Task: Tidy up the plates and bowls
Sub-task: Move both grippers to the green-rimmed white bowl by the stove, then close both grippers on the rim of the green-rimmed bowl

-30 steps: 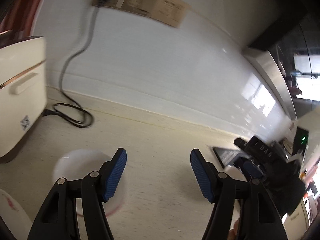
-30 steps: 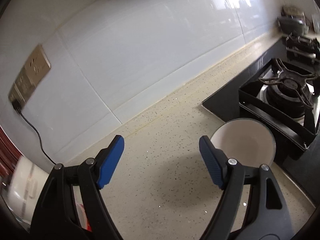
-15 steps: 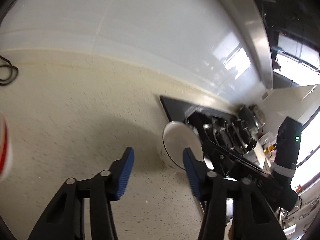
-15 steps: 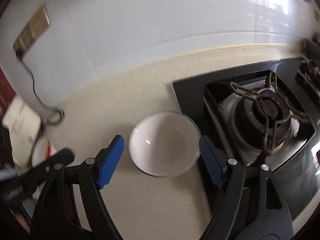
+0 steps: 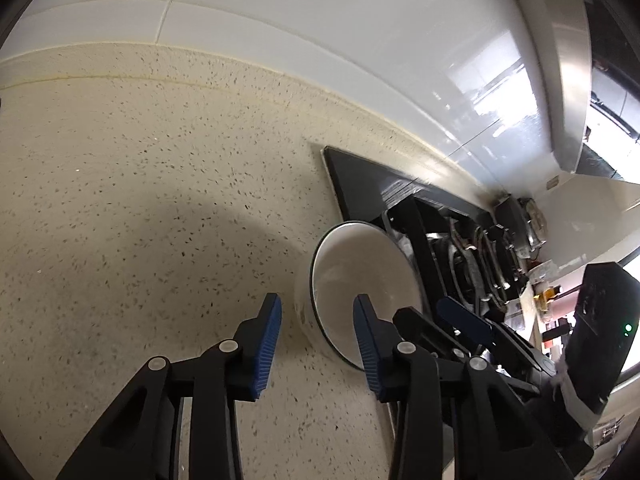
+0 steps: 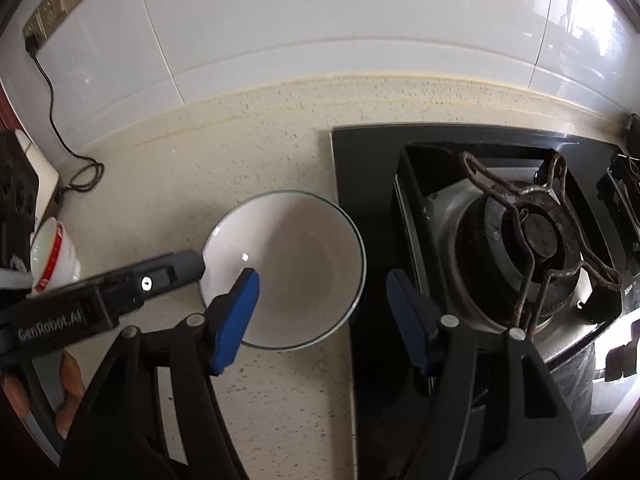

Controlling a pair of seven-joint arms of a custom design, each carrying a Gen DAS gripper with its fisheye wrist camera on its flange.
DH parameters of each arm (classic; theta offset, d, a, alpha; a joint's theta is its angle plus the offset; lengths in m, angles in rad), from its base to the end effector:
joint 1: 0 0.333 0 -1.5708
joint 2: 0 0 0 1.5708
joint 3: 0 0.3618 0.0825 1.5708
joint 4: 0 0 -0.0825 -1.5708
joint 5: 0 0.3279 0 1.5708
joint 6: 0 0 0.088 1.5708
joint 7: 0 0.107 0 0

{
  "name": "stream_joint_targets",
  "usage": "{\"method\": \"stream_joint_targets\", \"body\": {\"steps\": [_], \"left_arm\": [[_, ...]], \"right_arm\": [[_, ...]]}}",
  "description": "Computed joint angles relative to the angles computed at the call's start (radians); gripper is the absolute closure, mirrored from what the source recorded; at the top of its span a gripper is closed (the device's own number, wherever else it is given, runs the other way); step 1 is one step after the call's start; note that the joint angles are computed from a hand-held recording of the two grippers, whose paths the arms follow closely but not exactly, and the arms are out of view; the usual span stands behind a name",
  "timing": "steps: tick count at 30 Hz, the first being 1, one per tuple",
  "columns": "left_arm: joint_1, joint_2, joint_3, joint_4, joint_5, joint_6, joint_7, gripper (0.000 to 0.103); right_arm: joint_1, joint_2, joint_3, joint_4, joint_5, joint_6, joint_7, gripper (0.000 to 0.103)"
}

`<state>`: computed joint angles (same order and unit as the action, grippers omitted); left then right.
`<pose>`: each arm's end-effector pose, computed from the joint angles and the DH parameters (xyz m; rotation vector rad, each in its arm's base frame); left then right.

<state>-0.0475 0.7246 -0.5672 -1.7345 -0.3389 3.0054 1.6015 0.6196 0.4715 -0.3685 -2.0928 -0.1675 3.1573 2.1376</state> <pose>0.6319 -0.3039 0.3467 1.9089 -2.0689 1.0859 0.5859 0.1946 0.3620 -1.7821 1.8875 -0.5455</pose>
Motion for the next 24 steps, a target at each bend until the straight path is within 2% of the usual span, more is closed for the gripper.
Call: {"method": "stream_joint_targets", "body": {"steps": [3, 6, 8, 10, 11, 12, 13, 15, 19, 21, 24], "left_arm": [[-0.058, 0.014, 0.064, 0.043, 0.018, -0.039, -0.044, 0.064], [-0.095, 0.025, 0.103, 0.065, 0.038, -0.06, -0.067, 0.065], [-0.113, 0.028, 0.129, 0.071, 0.051, -0.069, -0.083, 0.066], [-0.117, 0.033, 0.133, 0.068, 0.062, -0.062, -0.084, 0.069], [-0.097, 0.04, 0.106, 0.061, 0.06, -0.048, -0.062, 0.076], [-0.093, 0.038, 0.101, 0.053, 0.063, -0.04, -0.057, 0.076], [-0.112, 0.029, 0.124, 0.045, 0.072, -0.032, -0.069, 0.077], [-0.146, 0.01, 0.17, 0.02, 0.094, -0.004, -0.097, 0.079], [-0.154, -0.027, 0.197, -0.063, 0.111, 0.079, -0.158, 0.088], [-0.154, -0.05, 0.212, -0.114, 0.123, 0.124, -0.192, 0.089], [-0.139, -0.084, 0.221, -0.182, 0.144, 0.168, -0.236, 0.09]], "right_arm": [[-0.036, 0.011, 0.034, 0.015, 0.004, -0.018, -0.013, 0.041], [-0.103, 0.02, 0.108, 0.027, 0.012, -0.022, -0.047, 0.057], [-0.101, 0.031, 0.105, 0.033, 0.013, -0.024, -0.048, 0.06], [-0.113, 0.04, 0.115, 0.027, 0.023, -0.003, -0.051, 0.068], [-0.115, 0.04, 0.114, 0.017, 0.03, 0.016, -0.052, 0.071], [-0.113, 0.037, 0.114, 0.009, 0.038, 0.028, -0.055, 0.077], [-0.123, 0.036, 0.124, 0.001, 0.047, 0.046, -0.063, 0.08], [-0.114, 0.035, 0.12, -0.008, 0.068, 0.067, -0.078, 0.081], [-0.054, 0.035, 0.083, -0.032, 0.112, 0.115, -0.108, 0.081], [-0.039, 0.031, 0.086, -0.04, 0.136, 0.132, -0.129, 0.081], [0.029, 0.039, 0.049, -0.042, 0.177, 0.151, -0.159, 0.081]]}}
